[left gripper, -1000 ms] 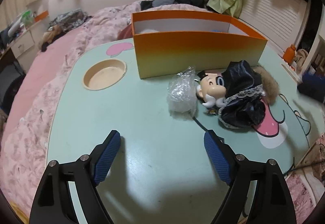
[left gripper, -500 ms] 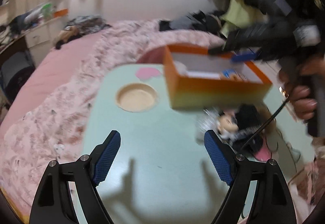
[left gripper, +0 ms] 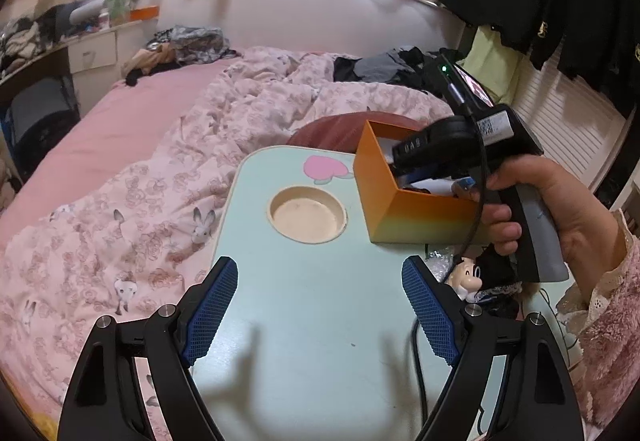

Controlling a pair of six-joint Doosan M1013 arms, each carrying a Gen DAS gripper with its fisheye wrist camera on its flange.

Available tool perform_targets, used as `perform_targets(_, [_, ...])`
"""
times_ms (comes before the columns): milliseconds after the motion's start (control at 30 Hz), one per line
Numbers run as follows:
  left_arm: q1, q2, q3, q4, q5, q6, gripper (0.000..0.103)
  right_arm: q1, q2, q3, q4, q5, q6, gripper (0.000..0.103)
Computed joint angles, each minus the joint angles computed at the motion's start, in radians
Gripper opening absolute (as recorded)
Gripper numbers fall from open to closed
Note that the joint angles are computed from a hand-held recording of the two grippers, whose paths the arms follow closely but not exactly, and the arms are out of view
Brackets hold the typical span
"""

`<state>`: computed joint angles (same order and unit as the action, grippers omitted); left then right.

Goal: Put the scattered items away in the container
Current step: 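Grasp the white fluffy pompom in the box with the right tool and lift, then set the white pompom on the table beside the other items with the right tool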

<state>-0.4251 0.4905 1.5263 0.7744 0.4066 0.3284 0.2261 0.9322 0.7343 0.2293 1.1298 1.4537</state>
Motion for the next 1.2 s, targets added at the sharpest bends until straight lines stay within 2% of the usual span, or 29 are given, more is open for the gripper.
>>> perform_targets(33, [0.001,0.000,0.001,-0.005,-0.002,0.003,0.084,0.003,0.004,-0.009,-0.021,0.009,0.000,0.023])
perform_targets(67, [0.000,-0.001,0.002,-0.010,-0.004,0.008,0.084,0.001,0.000,-0.002,-0.008,0.008,-0.001,0.012])
perform_targets(100, [-0.001,-0.001,0.002,-0.013,-0.003,0.013,0.084,-0.005,-0.005,0.004,0.021,0.007,-0.002,0.010])
perform_targets(267, [-0.003,0.001,0.003,-0.022,-0.003,0.030,0.084,-0.036,-0.093,0.136,0.123,-0.156,-0.081,0.009])
perform_targets(367, [-0.004,0.006,-0.001,-0.039,0.004,0.049,0.084,-0.070,-0.163,0.229,0.261,-0.212,-0.188,0.009])
perform_targets(467, [-0.005,0.011,-0.006,-0.068,0.011,0.079,0.084,-0.112,-0.262,0.379,0.426,-0.297,-0.351,0.009])
perform_targets(533, [-0.006,0.014,-0.010,-0.092,0.013,0.102,0.084,-0.137,-0.321,0.474,0.507,-0.322,-0.466,0.009])
perform_targets(600, [-0.007,0.017,-0.014,-0.106,0.016,0.121,0.084,-0.150,-0.363,0.546,0.527,-0.344,-0.517,0.009])
perform_targets(700, [-0.012,0.021,-0.020,-0.110,0.026,0.133,0.084,-0.182,-0.403,0.642,0.565,-0.333,-0.571,0.009])
perform_targets(767, [-0.013,0.022,-0.023,-0.126,0.025,0.148,0.084,-0.196,-0.421,0.694,0.550,-0.347,-0.580,0.009])
perform_targets(867, [-0.016,0.026,-0.029,-0.150,0.029,0.176,0.084,-0.189,-0.436,0.749,0.425,-0.416,-0.503,0.009])
perform_targets(1033, [-0.020,0.032,-0.038,-0.186,0.040,0.228,0.084,-0.184,-0.398,0.738,0.414,-0.328,-0.493,0.009])
perform_targets(1133, [-0.020,0.032,-0.037,-0.187,0.041,0.230,0.084,-0.160,-0.395,0.731,0.322,-0.367,-0.443,0.013])
perform_targets(1200, [-0.021,0.032,-0.038,-0.178,0.045,0.222,0.084,-0.151,-0.399,0.729,0.319,-0.378,-0.449,0.022])
